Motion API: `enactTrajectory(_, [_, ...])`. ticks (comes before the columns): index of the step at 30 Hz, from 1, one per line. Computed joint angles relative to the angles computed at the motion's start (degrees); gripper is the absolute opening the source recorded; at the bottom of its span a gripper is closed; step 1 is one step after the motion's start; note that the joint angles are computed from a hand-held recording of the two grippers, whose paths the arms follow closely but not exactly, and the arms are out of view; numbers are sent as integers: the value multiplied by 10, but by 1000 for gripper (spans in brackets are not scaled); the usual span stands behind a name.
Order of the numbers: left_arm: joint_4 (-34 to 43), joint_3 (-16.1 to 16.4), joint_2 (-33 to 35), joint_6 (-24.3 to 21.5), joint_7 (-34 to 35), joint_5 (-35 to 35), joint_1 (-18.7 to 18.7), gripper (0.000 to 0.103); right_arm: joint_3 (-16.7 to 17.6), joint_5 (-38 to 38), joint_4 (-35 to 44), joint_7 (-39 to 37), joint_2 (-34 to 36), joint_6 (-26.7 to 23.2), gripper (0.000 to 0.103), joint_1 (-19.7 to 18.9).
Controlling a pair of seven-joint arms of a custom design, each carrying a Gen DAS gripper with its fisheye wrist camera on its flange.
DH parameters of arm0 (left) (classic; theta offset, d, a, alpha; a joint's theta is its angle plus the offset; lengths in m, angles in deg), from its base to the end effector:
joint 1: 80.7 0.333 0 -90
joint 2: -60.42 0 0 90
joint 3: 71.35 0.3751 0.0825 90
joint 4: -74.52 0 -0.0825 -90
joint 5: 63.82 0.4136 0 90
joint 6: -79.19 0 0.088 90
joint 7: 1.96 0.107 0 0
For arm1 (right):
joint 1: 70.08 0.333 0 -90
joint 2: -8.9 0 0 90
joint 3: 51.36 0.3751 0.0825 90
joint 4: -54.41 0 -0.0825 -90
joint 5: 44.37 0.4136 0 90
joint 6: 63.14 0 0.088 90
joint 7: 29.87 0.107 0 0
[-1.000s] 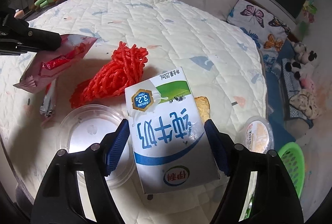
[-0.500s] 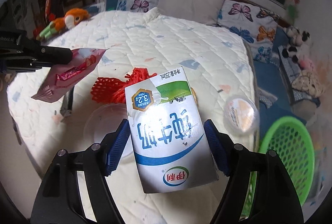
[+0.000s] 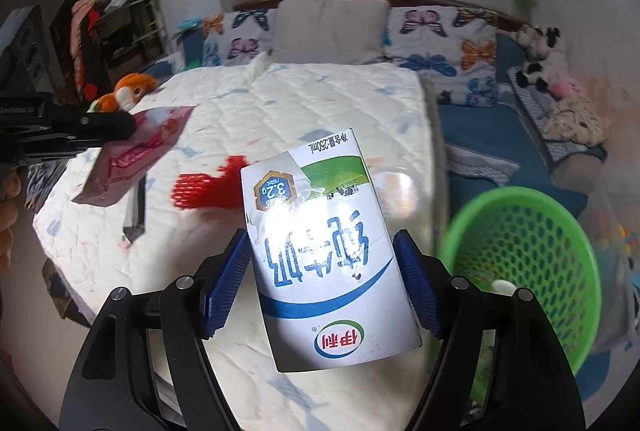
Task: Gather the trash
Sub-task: 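Carry the milk carton and pink wrapper to the basket and release both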
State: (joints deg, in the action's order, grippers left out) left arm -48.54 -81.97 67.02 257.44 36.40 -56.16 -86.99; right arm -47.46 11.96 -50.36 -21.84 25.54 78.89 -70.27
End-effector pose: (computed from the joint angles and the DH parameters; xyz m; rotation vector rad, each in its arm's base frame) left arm 0.6043 -0.1912 0.4918 -2.3107 1.3940 -1.1882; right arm 0.7006 0.0381 0.4535 -2.1782 0.8936 -0.3016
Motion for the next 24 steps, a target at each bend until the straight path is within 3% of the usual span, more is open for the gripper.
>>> enactTrajectory(13, [182,-59,130,-66,94,-26,-15,19,-22,-56,49,107,64,61,73,-43])
enactTrajectory(24, [329,-64,227,-131,142,-27,-55,19,-14,-122,108,201,127,70,74,-81])
